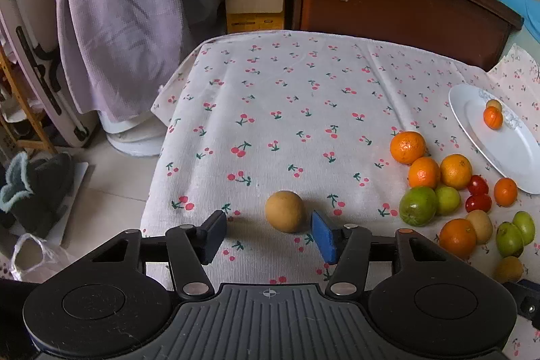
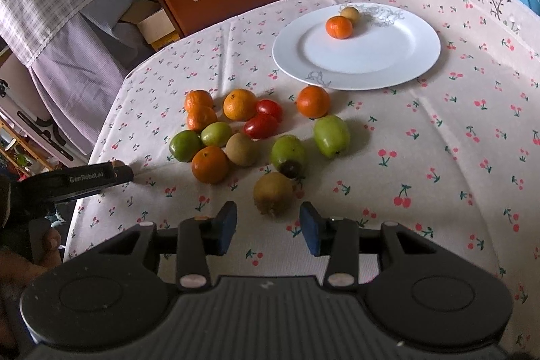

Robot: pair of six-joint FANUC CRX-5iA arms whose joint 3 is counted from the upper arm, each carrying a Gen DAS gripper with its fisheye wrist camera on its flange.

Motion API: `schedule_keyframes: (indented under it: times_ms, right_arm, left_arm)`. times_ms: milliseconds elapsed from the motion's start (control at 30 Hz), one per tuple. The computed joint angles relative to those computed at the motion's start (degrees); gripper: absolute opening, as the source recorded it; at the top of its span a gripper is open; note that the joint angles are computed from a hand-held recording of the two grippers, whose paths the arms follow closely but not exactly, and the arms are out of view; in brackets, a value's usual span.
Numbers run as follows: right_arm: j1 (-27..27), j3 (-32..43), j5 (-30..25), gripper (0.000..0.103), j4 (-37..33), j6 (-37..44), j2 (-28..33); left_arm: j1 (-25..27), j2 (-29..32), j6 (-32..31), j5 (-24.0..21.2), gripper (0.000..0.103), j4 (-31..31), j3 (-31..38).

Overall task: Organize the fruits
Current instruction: 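Close the left tool on a brown kiwi while the right tool grasps another kiwi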

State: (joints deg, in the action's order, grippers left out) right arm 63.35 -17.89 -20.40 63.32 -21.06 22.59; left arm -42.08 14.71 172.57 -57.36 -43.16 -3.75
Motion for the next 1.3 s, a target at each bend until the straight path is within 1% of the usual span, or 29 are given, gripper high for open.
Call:
schedule_keyframes:
  times_ms: [33,100,133,167,200,267,300,400,567,733,967,1100,1200,1300]
  right_arm:
    - [-0.1,0.1,-0.2,0.042,0.5,-0.4,0.1]
    - [-0.4,0.0,-0.1,0.042,2.1,-1.7,0.3]
    - [-0.4,0.0,-0.3,0.040,2.7,-1.8,0.4]
    - [-0.4,0.1,-0.6,0.038,3.0,-1.6,0.6]
    - [-0.2,0.3,-1.2,0.034,3.0,-1.0,0.7]
    - [0.0,0.5,-1.8,0.028,3.0,-0.4,0.9]
    - [-0.1,0.5,-1.6,0.025,2.9,-0.3,1.0]
    - [-0.1,0.5,-1.0,0.025,2.3,0.8,0.9]
    - [-0.3,0.5,1.2,0.025,2.3,2.2,0.8]
    - [-1.1,-0.3,3.5,0.024,5.5,0.1,0.4]
    - [-1.6,-0.6,4.8,0.024,6.6,-1.0,0.3]
    - [-2.6,-1.4,6.6,0.023,9.8,-4.2,-0.1]
    - [-3.2,-1.8,7.6,0.023,12.6,-6.2,-0.3]
    - [-3.3,-1.7,7.9,0.022,12.7,-6.1,-0.3]
  left_arm:
    - [0.0,0.1,-0.1,0.0,0.051,-0.1,0.1]
    - [-0.1,0.1,-0.5,0.4,0.041,-0.2,0.1]
    - [-0.1,0.1,-0.6,0.6,0.039,-0.3,0.1]
    - [-0.1,0.1,-0.9,1.0,0.035,-0.3,0.0]
    - [-0.1,0.0,-1.2,1.5,0.029,-0.3,-0.1]
    - [-0.1,-0.2,-1.9,2.3,0.024,-0.3,-0.3]
    - [-0.2,-0.2,-2.2,2.5,0.023,-0.3,-0.4]
    - [-0.2,-0.4,-2.9,3.5,0.023,0.1,-0.6]
    - [0.0,-1.8,-3.0,6.6,0.023,1.2,-2.0]
    - [-0.6,-2.4,-3.1,7.6,0.023,1.2,-2.1]
    - [-1.9,-1.9,-5.3,9.2,0.023,1.3,-1.4]
    - [-2.5,-1.9,-6.5,10.6,0.023,1.6,-1.3]
    - [-3.0,-1.9,-6.4,10.9,0.023,1.0,-1.0]
    - [-3.3,-2.0,-5.9,11.2,0.023,0.6,-0.8]
